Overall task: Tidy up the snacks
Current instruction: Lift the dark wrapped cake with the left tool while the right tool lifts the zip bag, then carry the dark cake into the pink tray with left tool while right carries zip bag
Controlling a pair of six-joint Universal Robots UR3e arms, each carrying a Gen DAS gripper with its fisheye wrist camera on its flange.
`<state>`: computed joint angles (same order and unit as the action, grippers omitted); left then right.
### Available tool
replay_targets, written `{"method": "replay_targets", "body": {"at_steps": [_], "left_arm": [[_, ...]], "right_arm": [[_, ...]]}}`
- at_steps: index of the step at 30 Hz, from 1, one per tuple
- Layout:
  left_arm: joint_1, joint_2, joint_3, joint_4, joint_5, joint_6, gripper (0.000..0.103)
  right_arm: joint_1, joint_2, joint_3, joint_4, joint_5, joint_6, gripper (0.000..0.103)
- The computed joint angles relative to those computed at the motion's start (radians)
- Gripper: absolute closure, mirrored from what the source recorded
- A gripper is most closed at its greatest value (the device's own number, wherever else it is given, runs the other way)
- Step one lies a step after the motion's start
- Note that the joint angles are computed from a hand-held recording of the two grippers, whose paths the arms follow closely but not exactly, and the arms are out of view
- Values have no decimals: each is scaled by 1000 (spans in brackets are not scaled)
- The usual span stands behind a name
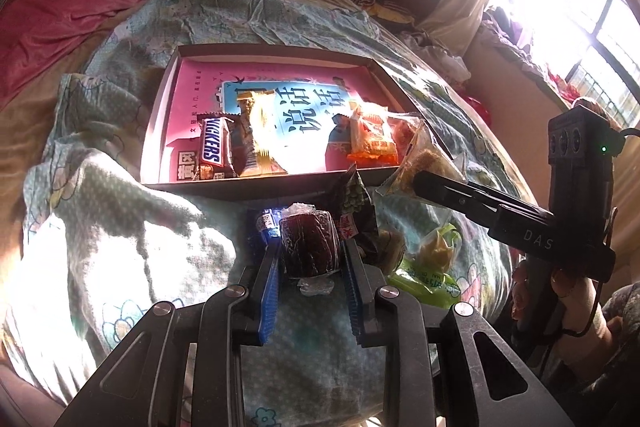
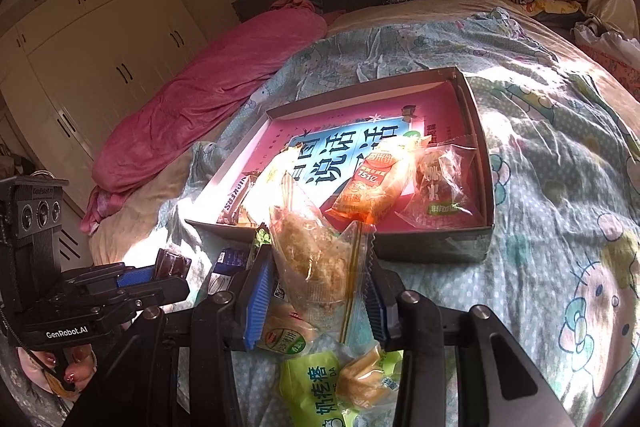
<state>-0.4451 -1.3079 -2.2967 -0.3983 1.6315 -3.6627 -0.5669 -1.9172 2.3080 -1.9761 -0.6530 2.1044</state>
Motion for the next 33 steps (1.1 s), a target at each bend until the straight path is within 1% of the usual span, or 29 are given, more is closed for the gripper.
{"method": "replay_targets", "body": {"at_steps": [8,18,25,33], "left_arm": [[66,59,-25,-10,14,20,74],[163,155,-69,-23,22,47,74],[216,177,-84,-15,21,60,74],[255,126,-77,34,17,74,74]], "right_arm": [[-26,-23,0,28,29,-14,61],[-67,-44,5,12,65,4,61],[-67,-35,12,-68,77,45,61],[-42,-20,30,-185,68,96,61]]}}
